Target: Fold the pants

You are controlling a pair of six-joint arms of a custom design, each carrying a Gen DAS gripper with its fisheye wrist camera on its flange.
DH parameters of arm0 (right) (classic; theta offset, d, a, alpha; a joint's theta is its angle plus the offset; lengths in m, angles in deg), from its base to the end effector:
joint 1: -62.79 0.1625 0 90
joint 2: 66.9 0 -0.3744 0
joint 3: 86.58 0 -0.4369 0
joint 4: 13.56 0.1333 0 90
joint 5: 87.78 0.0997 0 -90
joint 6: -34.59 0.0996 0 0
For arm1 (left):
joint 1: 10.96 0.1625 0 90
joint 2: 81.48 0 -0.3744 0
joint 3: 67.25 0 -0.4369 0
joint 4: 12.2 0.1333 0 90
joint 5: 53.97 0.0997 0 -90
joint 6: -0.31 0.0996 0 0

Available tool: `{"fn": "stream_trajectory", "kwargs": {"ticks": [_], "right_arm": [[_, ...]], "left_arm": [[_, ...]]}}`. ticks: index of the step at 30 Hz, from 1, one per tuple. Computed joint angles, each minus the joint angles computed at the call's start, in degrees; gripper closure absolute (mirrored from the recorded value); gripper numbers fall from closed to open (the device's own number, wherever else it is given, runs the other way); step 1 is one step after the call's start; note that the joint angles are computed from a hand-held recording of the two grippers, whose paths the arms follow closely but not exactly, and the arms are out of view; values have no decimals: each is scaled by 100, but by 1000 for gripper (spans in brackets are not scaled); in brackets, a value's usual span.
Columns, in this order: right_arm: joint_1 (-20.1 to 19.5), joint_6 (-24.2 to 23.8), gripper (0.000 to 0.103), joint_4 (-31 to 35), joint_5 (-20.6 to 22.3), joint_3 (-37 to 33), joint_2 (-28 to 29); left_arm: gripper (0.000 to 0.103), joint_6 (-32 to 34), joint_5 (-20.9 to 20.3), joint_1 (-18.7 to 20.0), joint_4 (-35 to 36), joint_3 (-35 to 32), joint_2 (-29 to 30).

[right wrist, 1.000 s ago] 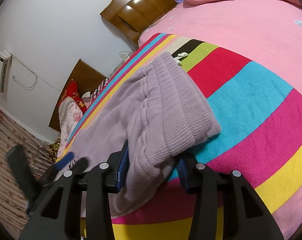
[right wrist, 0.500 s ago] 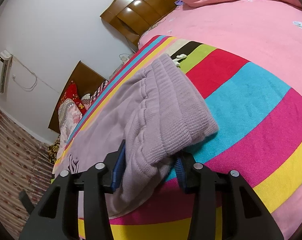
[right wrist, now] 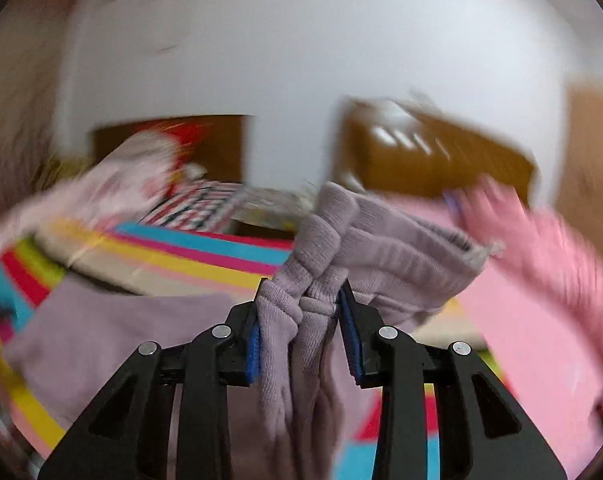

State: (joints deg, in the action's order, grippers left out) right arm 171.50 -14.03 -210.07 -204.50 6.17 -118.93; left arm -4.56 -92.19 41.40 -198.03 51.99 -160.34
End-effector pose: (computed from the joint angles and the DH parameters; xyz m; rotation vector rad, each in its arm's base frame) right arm 0.3031 -0.6190 0.2271 0.9140 -1.9663 1.2079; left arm -0.1454 -0.5350 0.2940 0.0828 2.2854 -1.4753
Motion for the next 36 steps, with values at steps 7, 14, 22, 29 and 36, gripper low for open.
{"fn": "stream_trajectory", "kwargs": {"ticks": [7, 14, 22, 29, 36], "right_arm": [[481, -2818, 77, -454, -502, 127, 1602], [256, -3987, 76, -2413, 202, 489, 1851], [187, -3876, 76, -2633, 542, 799, 1641], [46, -3549, 36, -2058, 1003, 1532, 755], [-669, -920, 34, -836, 1089, 2512, -1109]], "left_arm": [[2, -683, -627, 287, 606, 671, -1172], [2, -987, -4060, 1267, 1413, -187, -599], [2, -996, -5090, 1627, 3362, -2046, 946], [22, -925, -4522, 1689, 3490, -2340, 1334], [15, -552, -4212, 1565, 2968, -2009, 1278]]}}
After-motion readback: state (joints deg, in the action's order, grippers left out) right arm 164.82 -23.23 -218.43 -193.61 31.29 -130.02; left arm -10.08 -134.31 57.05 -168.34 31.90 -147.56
